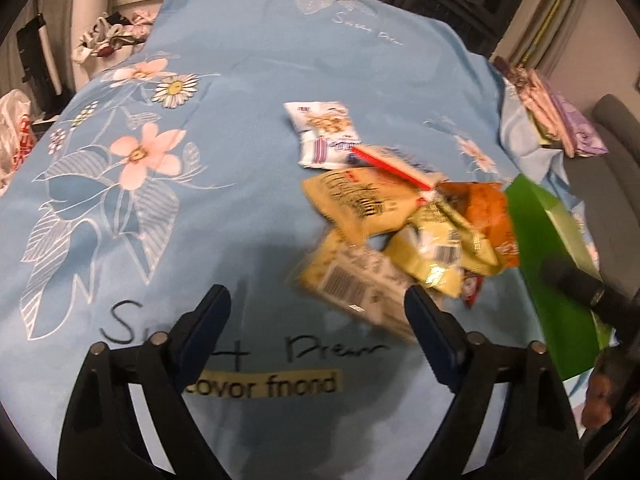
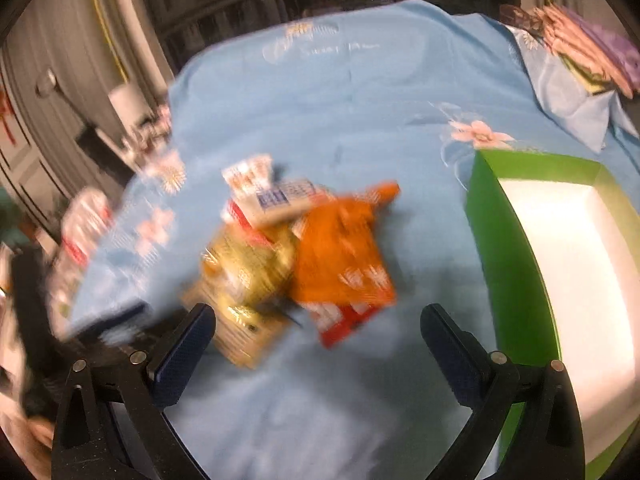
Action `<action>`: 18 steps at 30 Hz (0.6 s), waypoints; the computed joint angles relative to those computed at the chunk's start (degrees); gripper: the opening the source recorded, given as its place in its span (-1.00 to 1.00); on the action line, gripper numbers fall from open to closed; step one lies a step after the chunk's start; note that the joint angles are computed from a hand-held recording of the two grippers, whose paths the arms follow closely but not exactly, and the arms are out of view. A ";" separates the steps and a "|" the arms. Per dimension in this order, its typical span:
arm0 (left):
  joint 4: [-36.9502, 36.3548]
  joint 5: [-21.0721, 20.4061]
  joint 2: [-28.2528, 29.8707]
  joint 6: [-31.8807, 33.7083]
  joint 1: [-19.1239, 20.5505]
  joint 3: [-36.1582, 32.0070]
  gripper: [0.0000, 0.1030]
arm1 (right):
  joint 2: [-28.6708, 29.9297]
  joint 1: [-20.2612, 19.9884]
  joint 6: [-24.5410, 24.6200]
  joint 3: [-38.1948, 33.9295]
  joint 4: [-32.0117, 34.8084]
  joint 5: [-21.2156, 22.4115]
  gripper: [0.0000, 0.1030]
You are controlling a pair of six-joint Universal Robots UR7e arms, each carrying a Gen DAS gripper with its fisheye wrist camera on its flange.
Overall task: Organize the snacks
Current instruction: 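Grasp the gold-wrapped snack packet with the right gripper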
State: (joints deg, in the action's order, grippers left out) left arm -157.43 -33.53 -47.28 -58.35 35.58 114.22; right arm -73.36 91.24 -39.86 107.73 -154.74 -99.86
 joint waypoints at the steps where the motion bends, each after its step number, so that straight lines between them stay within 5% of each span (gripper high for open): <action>1: -1.53 -0.45 0.45 1.31 0.00 -0.40 0.68 | 0.24 0.29 1.33 -1.86 3.40 1.93 0.98; 4: -3.52 -1.91 1.02 4.26 0.46 -1.69 0.43 | 2.44 1.91 4.58 -4.87 4.77 1.46 0.77; 10: -10.57 -6.66 3.28 9.55 1.86 -3.52 0.28 | 6.06 3.00 5.44 -9.62 11.74 2.88 0.29; 18: -11.37 -11.02 4.98 11.47 3.50 -6.15 -0.02 | 10.42 2.39 3.35 -11.23 15.02 -0.43 0.22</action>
State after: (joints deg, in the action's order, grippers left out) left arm -168.80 -44.55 -42.29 -46.88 39.08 108.07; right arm -62.94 93.63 -36.51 96.50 -139.72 -100.30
